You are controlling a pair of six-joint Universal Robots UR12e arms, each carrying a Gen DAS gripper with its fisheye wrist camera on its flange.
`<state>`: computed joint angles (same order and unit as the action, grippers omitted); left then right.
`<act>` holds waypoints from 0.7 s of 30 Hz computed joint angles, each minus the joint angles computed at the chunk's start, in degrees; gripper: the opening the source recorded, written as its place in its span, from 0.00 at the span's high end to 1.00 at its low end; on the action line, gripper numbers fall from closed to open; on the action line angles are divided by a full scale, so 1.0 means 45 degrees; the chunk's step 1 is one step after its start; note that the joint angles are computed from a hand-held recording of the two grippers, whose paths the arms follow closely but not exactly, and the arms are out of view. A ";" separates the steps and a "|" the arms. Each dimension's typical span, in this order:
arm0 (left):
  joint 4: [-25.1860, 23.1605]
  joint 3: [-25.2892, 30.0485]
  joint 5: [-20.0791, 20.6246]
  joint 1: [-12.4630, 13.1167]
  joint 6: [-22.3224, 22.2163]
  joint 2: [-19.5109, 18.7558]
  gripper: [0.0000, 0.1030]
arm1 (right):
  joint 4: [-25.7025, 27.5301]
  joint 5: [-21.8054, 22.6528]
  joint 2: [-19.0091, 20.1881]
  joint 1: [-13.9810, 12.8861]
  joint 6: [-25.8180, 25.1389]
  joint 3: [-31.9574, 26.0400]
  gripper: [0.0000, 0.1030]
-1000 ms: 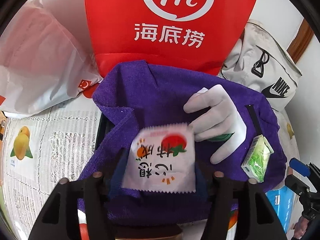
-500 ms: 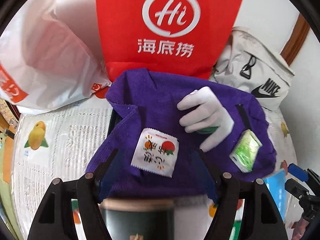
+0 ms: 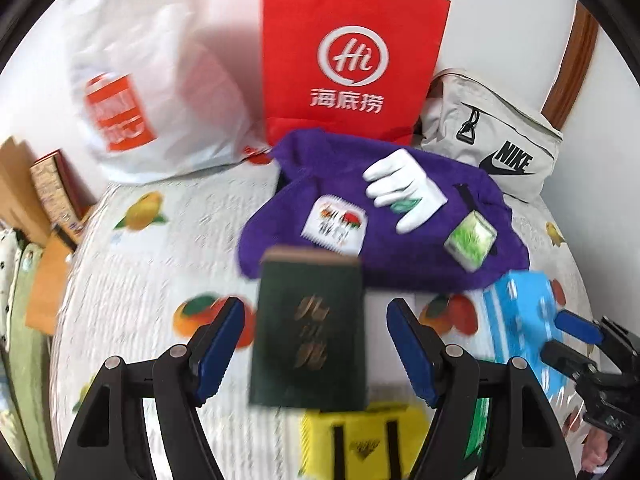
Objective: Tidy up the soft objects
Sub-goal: 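Reach the right gripper to the white sponge block while the left reaches the yellow pouch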
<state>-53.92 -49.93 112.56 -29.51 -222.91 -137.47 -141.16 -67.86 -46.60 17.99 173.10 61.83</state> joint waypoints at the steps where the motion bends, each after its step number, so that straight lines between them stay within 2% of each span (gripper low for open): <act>1: 0.0221 -0.0542 0.0101 -0.0062 -0.0159 0.0289 0.30 | 0.0060 0.0028 -0.0014 0.0068 -0.0110 0.0048 0.44; 6: 0.1323 -0.2358 -0.0131 -0.0170 -0.0810 0.1131 0.30 | -0.0073 -0.0520 -0.0159 0.0391 -0.0664 0.0412 0.44; 8: 0.1827 -0.2934 -0.0574 -0.0168 -0.0955 0.1303 0.30 | -0.0241 -0.0630 -0.0232 0.0451 -0.0694 0.0597 0.44; 12: 0.2326 -0.3361 -0.1190 -0.0161 -0.1053 0.1287 0.30 | -0.0077 -0.0356 -0.0124 0.0495 -0.0505 0.0533 0.44; 17: 0.2826 -0.3655 -0.1790 -0.0184 -0.0897 0.1140 0.32 | 0.0166 -0.0899 0.0383 0.0746 -0.0435 -0.0198 0.44; 18: 0.2943 -0.3678 -0.1789 -0.0186 -0.0880 0.1103 0.33 | 0.0297 -0.0861 0.0552 0.0790 -0.0441 -0.0451 0.44; 21: 0.3256 -0.3764 -0.2096 -0.0147 -0.0654 0.1006 0.46 | 0.0667 -0.0922 0.0922 0.0892 -0.0484 -0.1021 0.44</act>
<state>-39.26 -66.87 103.13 -30.17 -225.85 -132.94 -138.16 -72.01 -42.45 22.00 170.92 57.24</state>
